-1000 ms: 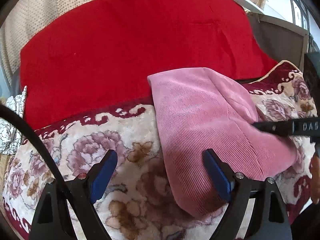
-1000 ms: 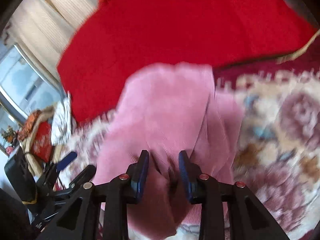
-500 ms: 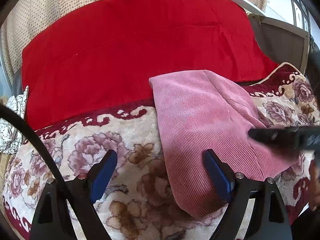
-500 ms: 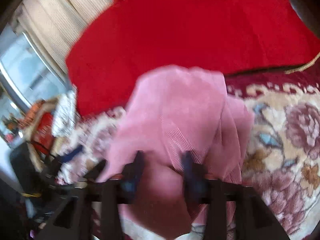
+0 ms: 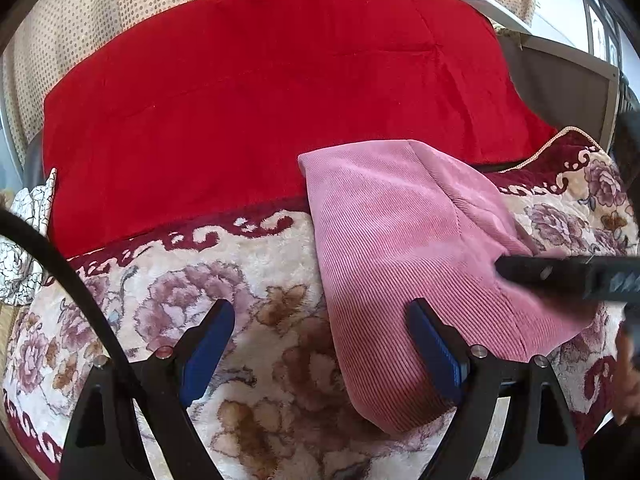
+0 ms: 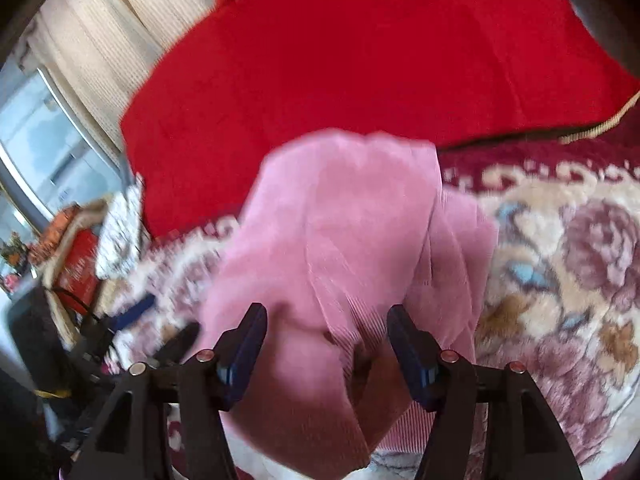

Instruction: Fold large clothes

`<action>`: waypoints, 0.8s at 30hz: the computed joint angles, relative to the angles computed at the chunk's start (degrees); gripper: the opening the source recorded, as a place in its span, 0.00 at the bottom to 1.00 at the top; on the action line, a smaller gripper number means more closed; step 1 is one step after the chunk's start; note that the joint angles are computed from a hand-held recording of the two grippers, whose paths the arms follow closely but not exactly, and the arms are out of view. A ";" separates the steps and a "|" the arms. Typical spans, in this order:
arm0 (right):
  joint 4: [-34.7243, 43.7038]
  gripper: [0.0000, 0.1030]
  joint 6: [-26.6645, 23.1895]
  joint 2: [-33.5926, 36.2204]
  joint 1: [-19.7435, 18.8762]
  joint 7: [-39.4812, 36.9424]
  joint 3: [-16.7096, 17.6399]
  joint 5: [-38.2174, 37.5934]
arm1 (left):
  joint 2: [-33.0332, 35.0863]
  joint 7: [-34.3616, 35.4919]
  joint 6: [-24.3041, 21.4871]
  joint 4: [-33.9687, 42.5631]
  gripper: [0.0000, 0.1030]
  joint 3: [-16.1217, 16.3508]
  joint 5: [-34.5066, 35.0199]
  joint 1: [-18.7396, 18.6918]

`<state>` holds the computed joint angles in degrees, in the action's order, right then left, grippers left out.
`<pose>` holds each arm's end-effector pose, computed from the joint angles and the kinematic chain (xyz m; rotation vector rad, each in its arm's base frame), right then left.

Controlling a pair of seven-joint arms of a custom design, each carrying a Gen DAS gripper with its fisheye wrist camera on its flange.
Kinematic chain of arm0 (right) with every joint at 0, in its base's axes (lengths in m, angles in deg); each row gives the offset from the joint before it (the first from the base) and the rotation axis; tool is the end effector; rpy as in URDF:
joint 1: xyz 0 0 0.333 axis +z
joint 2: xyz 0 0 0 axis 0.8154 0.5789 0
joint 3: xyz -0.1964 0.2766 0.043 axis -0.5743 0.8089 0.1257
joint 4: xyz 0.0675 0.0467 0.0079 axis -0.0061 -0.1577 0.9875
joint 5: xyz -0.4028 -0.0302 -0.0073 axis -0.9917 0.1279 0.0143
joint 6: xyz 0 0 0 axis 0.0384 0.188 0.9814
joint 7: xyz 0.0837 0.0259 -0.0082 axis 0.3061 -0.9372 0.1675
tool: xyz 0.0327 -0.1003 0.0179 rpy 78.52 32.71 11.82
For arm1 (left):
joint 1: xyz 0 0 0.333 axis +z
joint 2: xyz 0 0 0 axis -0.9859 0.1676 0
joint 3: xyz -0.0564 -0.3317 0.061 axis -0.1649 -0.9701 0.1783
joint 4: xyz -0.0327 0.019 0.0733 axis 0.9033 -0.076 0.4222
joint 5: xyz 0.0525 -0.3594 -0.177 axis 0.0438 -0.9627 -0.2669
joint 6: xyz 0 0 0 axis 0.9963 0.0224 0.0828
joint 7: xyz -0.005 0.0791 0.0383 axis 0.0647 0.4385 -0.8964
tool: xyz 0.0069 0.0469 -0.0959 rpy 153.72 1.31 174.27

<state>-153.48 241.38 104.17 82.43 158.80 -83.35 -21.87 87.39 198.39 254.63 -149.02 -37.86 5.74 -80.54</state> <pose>0.6163 0.3414 0.4434 -1.4655 1.7652 -0.1930 0.6157 -0.1115 0.4710 -1.3627 2.0717 -0.8208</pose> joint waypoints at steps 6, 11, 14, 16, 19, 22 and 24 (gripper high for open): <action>-0.71 0.63 2.73 -0.18 1.97 1.32 -2.11 -0.98 | -0.04 -0.80 0.25 -0.11 0.86 0.13 0.60 -0.08; -2.76 0.63 10.32 -0.54 11.93 5.11 -13.31 -3.00 | -0.19 -2.03 0.51 -0.30 0.86 0.77 1.92 -0.59; -2.08 0.63 11.84 -0.34 8.56 2.49 -8.95 -1.63 | -0.55 -4.59 1.85 -0.99 0.86 2.16 4.71 -1.52; -0.70 0.62 9.61 0.26 4.68 0.17 -4.12 -0.84 | -0.92 -10.43 3.94 -1.75 0.86 4.99 10.17 -3.27; 3.02 0.59 1.79 2.24 1.66 -2.43 -0.22 0.40 | -1.34 -3.69 5.32 -1.77 0.86 -2.20 0.28 3.46; 2.62 0.59 2.91 2.60 -3.52 -5.08 5.56 3.87 | -0.30 -2.38 0.41 0.42 0.86 -1.95 -2.58 3.96; 1.35 0.59 4.34 1.80 -4.17 -5.46 5.89 5.22 | 0.87 -4.25 -2.83 1.78 0.86 0.06 -0.27 2.57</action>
